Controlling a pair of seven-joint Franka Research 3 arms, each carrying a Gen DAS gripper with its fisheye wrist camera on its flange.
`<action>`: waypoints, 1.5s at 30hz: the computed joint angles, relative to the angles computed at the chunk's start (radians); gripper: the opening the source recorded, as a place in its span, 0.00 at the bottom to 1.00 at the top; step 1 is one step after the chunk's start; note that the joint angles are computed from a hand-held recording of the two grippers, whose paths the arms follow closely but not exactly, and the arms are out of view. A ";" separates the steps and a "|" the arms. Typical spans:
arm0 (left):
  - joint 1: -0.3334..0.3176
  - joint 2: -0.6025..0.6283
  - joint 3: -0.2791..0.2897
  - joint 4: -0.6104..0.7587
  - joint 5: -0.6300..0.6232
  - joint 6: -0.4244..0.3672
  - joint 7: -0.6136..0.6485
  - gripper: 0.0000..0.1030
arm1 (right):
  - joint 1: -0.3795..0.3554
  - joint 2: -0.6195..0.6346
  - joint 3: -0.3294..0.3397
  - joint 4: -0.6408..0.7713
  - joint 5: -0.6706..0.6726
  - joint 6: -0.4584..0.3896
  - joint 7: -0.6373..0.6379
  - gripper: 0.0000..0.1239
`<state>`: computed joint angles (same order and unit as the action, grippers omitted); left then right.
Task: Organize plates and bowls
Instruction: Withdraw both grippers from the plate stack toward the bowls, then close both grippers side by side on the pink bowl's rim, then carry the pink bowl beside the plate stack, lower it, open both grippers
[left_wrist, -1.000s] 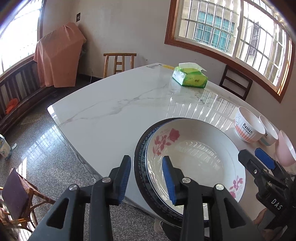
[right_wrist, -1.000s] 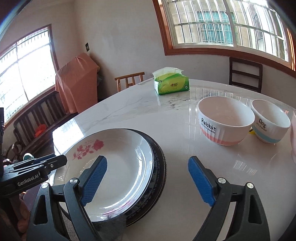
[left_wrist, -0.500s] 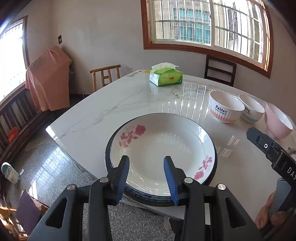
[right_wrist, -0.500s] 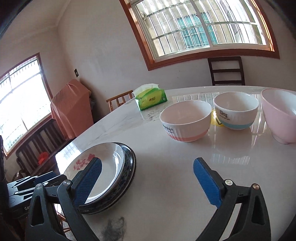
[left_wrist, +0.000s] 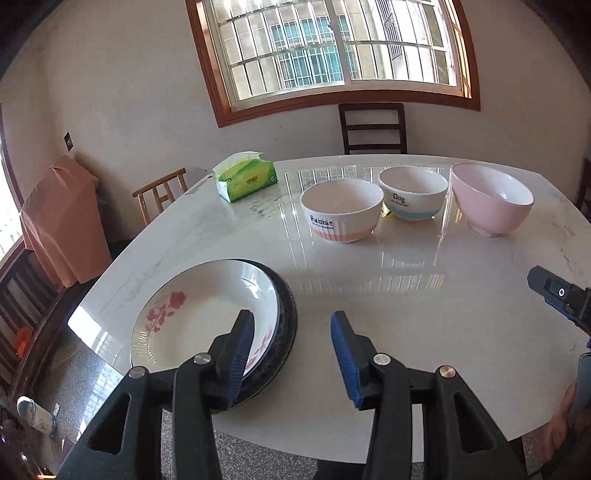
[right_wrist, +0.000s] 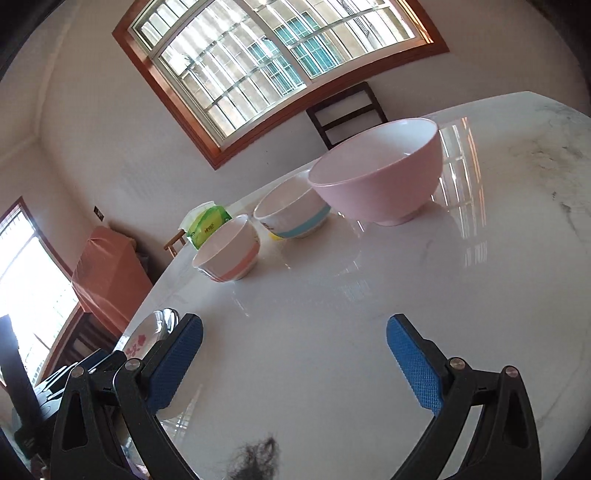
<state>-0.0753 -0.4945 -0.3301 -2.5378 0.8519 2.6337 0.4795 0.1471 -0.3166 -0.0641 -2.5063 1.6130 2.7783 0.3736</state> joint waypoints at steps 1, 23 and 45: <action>0.001 0.020 -0.014 0.019 0.010 -0.003 -0.003 0.43 | -0.008 0.006 0.010 -0.013 -0.038 0.043 0.022 0.80; -0.231 0.701 0.184 0.774 -1.298 -0.024 0.928 0.43 | -0.199 0.327 -0.079 0.555 -0.715 -0.332 0.452 0.47; -0.146 0.853 0.065 0.964 -0.931 -0.220 0.621 0.16 | -0.259 0.511 0.003 0.758 -1.050 -0.516 0.637 0.11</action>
